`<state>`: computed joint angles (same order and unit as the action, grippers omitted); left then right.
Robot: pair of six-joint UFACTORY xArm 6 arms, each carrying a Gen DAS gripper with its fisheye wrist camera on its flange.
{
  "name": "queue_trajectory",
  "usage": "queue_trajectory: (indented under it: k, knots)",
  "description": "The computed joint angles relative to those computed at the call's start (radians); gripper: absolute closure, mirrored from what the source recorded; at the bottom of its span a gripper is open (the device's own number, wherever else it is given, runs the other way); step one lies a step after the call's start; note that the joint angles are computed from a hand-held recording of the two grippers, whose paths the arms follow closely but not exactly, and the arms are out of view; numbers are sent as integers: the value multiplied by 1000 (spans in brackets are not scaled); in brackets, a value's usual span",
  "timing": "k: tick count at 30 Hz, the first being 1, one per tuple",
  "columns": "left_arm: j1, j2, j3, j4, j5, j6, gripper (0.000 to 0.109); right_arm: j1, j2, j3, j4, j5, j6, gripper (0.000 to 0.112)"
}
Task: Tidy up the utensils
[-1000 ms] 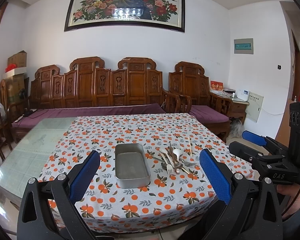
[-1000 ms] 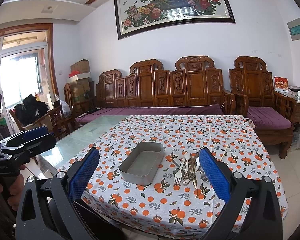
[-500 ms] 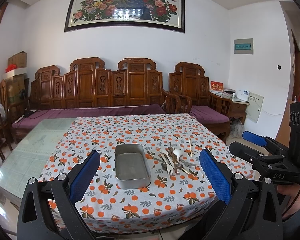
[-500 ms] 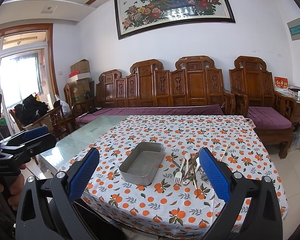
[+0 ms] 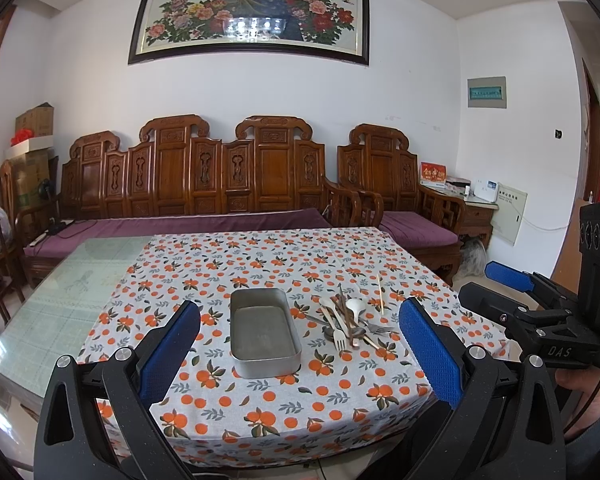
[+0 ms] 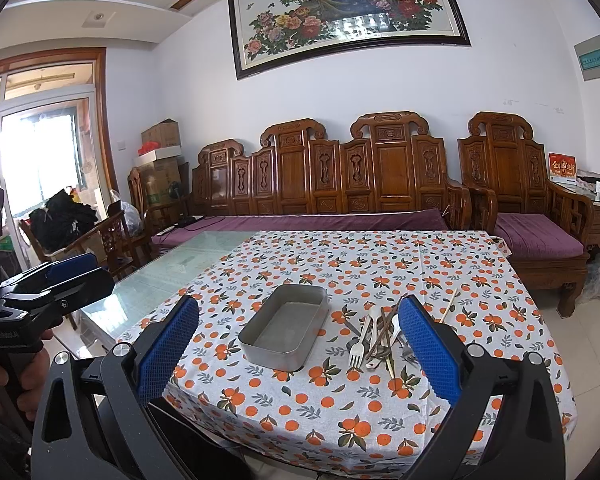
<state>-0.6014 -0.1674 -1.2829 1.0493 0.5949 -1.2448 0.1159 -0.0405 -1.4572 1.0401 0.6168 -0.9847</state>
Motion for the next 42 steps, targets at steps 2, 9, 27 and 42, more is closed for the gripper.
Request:
queue_trajectory:
  k: [2, 9, 27, 42]
  knots:
    - [0, 0, 2, 5, -1, -7, 12, 0, 0, -1, -2, 0, 3, 12]
    - [-1, 1, 1, 6, 1, -7, 12, -1, 1, -1, 4, 0, -3, 12]
    - [-6, 1, -23, -21, 13, 26, 12, 3, -1, -9, -9, 2, 14, 12]
    - [33, 100, -62, -140, -25, 133, 12, -10, 71, -49, -84, -6, 66, 14]
